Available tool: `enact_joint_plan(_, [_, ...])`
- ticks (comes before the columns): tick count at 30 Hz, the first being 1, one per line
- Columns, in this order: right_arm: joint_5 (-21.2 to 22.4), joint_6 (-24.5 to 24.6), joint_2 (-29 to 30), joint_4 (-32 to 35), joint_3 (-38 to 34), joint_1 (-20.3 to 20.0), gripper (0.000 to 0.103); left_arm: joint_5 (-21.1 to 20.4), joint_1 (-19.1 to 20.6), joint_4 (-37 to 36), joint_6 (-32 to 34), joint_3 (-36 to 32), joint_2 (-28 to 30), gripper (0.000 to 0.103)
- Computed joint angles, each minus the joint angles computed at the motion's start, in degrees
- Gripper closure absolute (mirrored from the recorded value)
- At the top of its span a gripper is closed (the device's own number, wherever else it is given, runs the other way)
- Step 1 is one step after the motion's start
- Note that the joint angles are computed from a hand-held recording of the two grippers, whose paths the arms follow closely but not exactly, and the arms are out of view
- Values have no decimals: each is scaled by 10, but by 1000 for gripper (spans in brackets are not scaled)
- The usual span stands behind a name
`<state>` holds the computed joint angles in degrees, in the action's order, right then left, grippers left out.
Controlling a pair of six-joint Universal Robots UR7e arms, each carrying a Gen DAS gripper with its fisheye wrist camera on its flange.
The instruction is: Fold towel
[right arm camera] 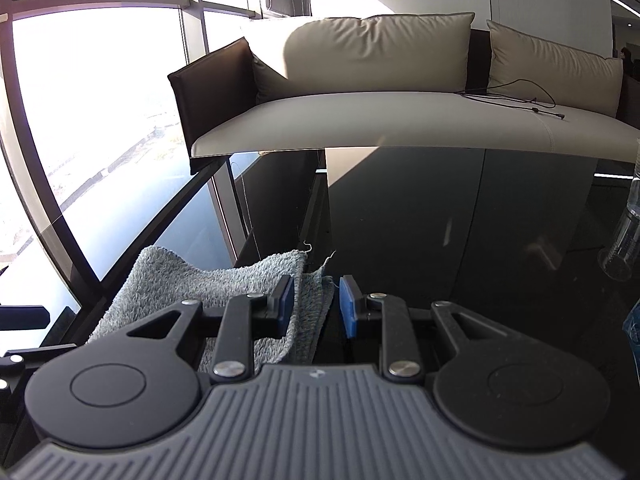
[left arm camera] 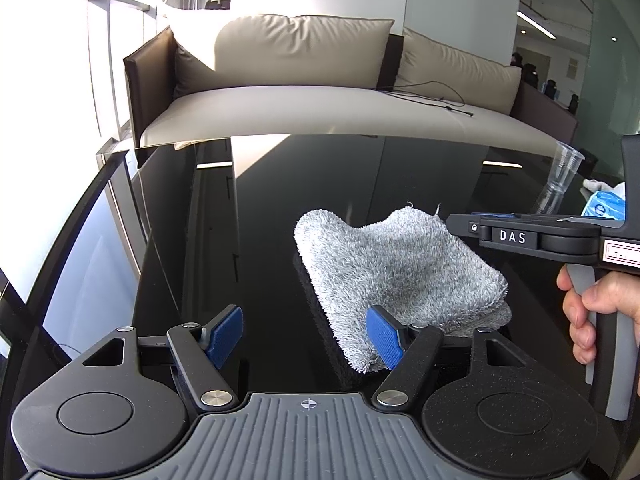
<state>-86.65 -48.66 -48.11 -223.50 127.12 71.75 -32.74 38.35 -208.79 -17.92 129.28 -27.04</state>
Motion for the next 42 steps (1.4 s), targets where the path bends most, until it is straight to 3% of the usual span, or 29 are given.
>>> enact_joint_plan(4, [-6,1,-6,13,5,1,74,0,3,4,-2,-1,-1,38])
enact_joint_plan(8, [-6,-4,-14,16,19,0,59,0,7,5,-3,-4,-1,37])
enact_joint_plan(10, [-9,-3,-16,13,23,0,57,3,8,3,-4,-4,0,36])
enact_joint_plan(15, [-27,-7,-14,14,29,3,57,7,10,14,-16,-6,-1,31])
enact_joint_plan(25, [-39,-20,-11,4,40,7,52,23,10,18,-28,-5,-3,7])
enact_joint_plan(36, [-55,-32,-8,7,38,10,51,19,11,18,-22,-9,1,4])
enact_joint_plan(42, [-47,-64,2,6,35,14,51,28,11,21,-28,-7,1,4])
